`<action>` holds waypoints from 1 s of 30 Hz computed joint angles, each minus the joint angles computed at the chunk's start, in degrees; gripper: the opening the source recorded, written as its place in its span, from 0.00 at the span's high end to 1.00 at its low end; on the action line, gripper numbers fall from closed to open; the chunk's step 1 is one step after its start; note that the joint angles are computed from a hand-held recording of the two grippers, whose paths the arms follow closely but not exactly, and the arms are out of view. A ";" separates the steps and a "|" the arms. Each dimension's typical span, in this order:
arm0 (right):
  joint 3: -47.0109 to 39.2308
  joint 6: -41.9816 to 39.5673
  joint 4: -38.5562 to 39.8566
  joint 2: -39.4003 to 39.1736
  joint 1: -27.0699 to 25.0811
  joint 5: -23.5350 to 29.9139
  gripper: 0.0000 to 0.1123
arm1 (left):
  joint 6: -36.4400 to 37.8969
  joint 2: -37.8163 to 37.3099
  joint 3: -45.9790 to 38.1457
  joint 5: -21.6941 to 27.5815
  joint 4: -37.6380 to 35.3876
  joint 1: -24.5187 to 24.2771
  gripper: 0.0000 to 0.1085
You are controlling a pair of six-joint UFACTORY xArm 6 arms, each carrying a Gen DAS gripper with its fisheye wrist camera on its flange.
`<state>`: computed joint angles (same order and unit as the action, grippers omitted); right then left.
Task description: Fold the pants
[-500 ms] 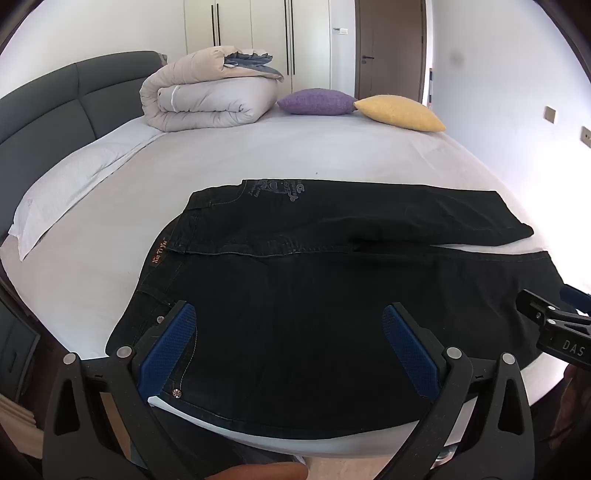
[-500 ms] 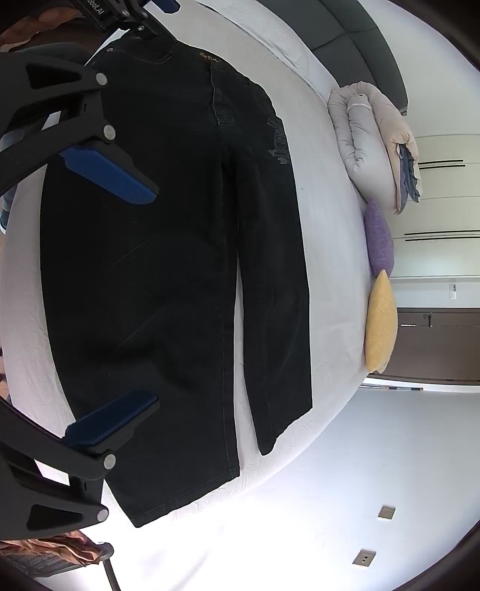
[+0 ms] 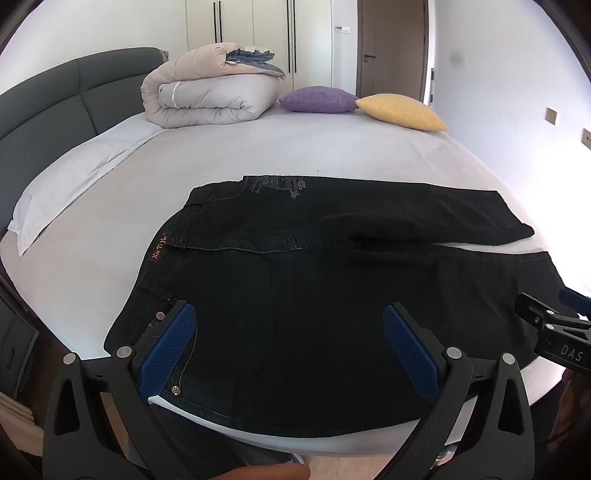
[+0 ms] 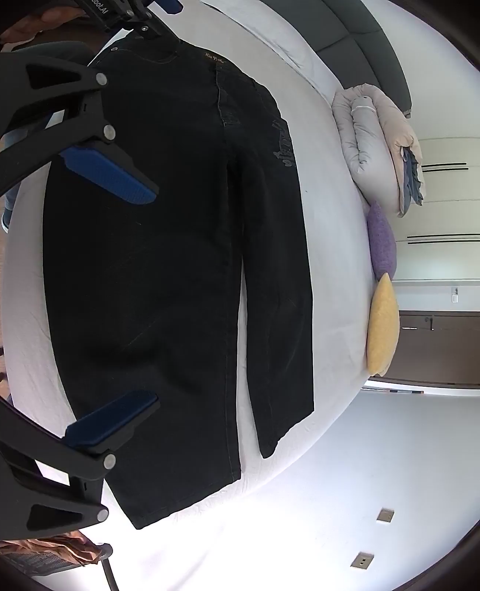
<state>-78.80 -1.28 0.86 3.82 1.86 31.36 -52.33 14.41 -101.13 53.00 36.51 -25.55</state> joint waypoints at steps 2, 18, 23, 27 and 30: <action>1.03 1.28 -0.92 -0.43 0.67 -0.52 0.08 | -0.37 -0.32 0.78 -0.31 0.23 -0.11 0.05; 0.56 1.56 -1.34 0.12 0.99 -0.16 0.08 | -0.97 -1.03 3.30 -2.19 0.19 0.62 0.05; 0.84 1.70 -1.46 0.16 1.10 -0.35 0.08 | -1.27 -1.28 3.97 -2.50 0.29 0.63 0.05; 1.69 2.26 -1.96 -0.13 1.36 -0.82 0.08 | -1.49 -1.39 4.90 -3.27 0.33 0.90 0.05; 2.19 2.43 -2.08 -0.25 1.53 -1.11 0.08 | -1.74 -1.50 5.38 -3.60 0.39 0.97 0.05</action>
<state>-76.61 1.15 -1.22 3.57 3.39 30.25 -54.07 12.91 -95.75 49.40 36.90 -24.59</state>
